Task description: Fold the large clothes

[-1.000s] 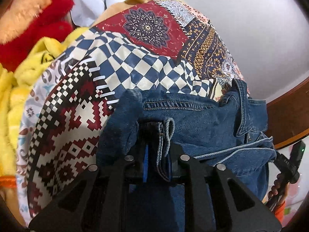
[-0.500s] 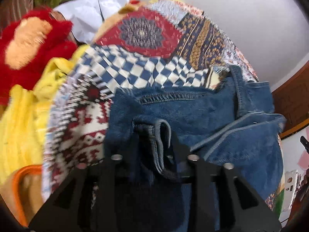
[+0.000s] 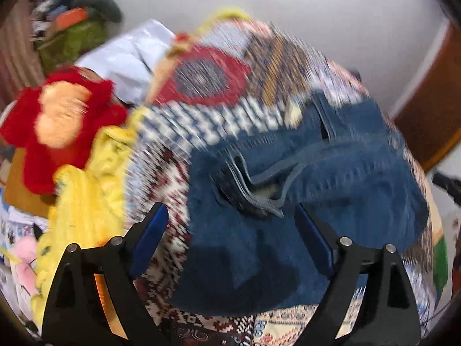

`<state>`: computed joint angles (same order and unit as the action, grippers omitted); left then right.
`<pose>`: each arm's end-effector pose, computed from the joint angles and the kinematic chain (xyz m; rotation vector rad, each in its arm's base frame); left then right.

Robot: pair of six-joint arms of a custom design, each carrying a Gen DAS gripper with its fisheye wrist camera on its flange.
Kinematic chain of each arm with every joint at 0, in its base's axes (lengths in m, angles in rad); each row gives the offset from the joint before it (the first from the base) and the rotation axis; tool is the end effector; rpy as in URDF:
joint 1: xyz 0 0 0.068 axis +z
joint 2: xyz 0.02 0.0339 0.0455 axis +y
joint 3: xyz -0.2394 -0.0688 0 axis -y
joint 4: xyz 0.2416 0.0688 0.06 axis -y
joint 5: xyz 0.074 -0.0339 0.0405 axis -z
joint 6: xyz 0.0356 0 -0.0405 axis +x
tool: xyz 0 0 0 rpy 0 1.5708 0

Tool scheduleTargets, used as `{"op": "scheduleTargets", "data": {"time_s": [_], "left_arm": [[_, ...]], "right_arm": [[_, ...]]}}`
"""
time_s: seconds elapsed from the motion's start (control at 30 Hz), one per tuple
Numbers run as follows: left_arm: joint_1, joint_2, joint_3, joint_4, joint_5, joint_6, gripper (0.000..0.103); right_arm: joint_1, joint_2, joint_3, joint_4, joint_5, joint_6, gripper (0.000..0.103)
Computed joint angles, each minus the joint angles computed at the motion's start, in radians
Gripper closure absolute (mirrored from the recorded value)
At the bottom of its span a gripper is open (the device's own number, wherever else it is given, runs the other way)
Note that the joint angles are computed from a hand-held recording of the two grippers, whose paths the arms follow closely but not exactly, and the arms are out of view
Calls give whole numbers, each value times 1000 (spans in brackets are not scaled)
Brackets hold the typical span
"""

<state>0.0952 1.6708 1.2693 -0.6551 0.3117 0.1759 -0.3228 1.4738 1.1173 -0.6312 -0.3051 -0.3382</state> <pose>0.3423 0.0217 0.2186 0.2102 2.5694 -0.3095 0.2913 -0.0862 0.2336 -0.1342 2.4922 0.1198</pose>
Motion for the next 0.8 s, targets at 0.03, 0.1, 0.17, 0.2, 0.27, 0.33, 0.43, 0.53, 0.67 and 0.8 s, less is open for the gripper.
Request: {"op": "scheduleTargets", "data": {"time_s": [0.03,0.1,0.17,0.2,0.27,0.33,0.43,0.53,0.67,0.8], "left_arm": [[-14,24,1,-4,-9,14,13],[-48,79,0,14,-54,27,13],[-78,136,14,42,-108,12,13],[-87,170,35,43,-110,5,13],[-96,235,85,49,-99,-20,13],[-97,296,156,54,-99,-52,13],[-97,340,229,88,-125,-86,13],[-100,375,293,114,-184,-111,13],[-109,460,419,72,-230,-143,12],[-133,467,429,74,-291,-129,11]], "right_arm": [[24,17,1,7,8,6,87],[75,55,-4,33,28,22,87],[120,121,13,56,49,36,87],[138,153,26,62,55,42,87],[170,227,67,69,64,51,87],[196,303,115,80,83,59,87],[209,366,155,135,110,92,87],[180,415,198,214,89,161,87],[148,508,290,208,71,197,87],[180,463,230,255,164,170,87]]}}
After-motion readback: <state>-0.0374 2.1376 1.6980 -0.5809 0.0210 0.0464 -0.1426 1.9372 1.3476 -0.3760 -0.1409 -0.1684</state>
